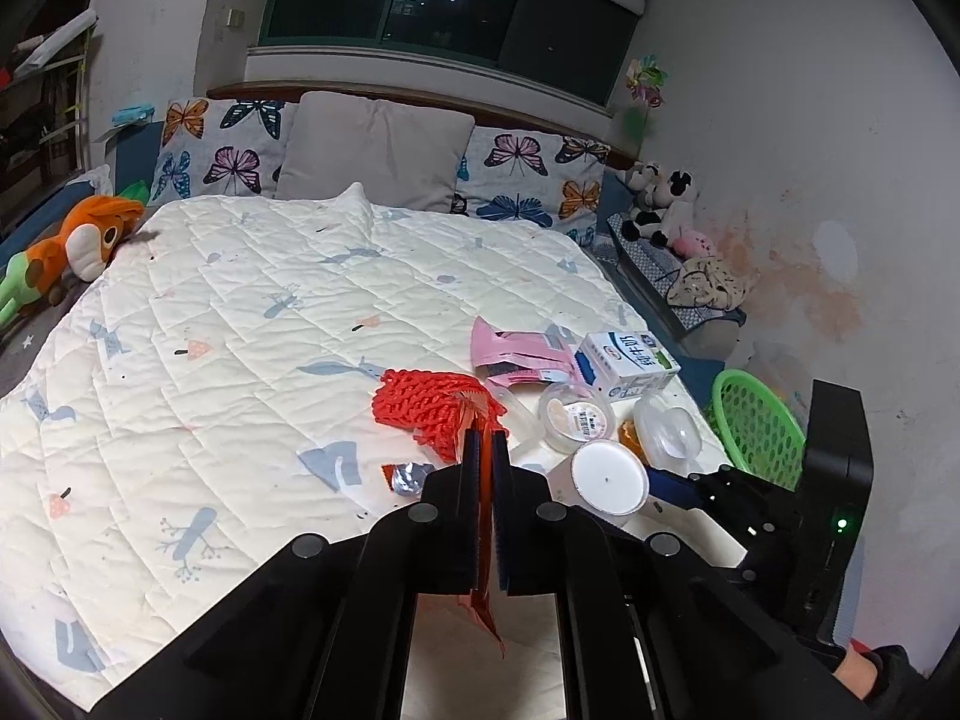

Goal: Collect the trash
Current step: 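Grasp the orange snack wrapper with the left gripper while the right gripper grasps the white cup, then drop the white cup into the green basket from the right gripper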

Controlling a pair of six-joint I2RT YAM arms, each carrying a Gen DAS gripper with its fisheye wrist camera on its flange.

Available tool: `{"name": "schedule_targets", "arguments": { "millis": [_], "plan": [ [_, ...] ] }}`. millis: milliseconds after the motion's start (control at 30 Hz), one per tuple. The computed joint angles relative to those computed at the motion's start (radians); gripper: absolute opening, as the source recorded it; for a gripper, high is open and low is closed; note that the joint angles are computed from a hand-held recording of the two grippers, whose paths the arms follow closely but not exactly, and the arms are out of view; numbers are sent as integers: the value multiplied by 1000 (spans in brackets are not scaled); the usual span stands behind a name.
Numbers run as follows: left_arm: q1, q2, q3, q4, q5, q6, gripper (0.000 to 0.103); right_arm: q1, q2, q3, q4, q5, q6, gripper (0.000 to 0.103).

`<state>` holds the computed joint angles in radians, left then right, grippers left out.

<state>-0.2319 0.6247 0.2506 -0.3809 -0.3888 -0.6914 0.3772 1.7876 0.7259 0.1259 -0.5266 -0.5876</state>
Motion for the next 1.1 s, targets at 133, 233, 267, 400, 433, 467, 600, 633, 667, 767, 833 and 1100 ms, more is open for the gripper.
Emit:
{"name": "schedule_targets", "arguments": {
  "millis": [133,233,267,400,433,467,600,633,667,767,833,1100],
  "plan": [
    [-44,17,12,10,-16,-20,4,-36,-21,-11,-15,-29,-21,55],
    [-94,43,30,21,-40,-37,4,-80,-57,-26,-41,-56,-42,55],
    [-104,53,35,29,-43,-38,4,-101,-65,-23,-59,-70,-49,55],
    [-145,129,61,83,-48,-45,4,-195,-89,3,-131,-118,-73,55],
    [-159,167,72,107,-49,-46,4,-222,-91,14,-149,-127,-82,55],
    [-172,186,78,119,-54,-49,4,-245,-94,20,-161,-135,-91,55],
    [-210,306,122,198,-51,-47,4,-352,-76,68,-197,-157,-130,55],
    [-214,326,132,211,-48,-45,4,-374,-69,80,-201,-160,-134,55],
    [-220,355,146,230,-44,-43,4,-398,-59,96,-207,-164,-137,55],
    [-241,439,189,277,-37,-29,4,-473,-16,163,-234,-173,-144,55],
    [-252,498,223,303,-31,-18,4,-516,12,203,-239,-170,-150,55],
    [-248,716,376,389,30,31,4,-634,180,399,-245,-117,-131,55]
  ]
}}
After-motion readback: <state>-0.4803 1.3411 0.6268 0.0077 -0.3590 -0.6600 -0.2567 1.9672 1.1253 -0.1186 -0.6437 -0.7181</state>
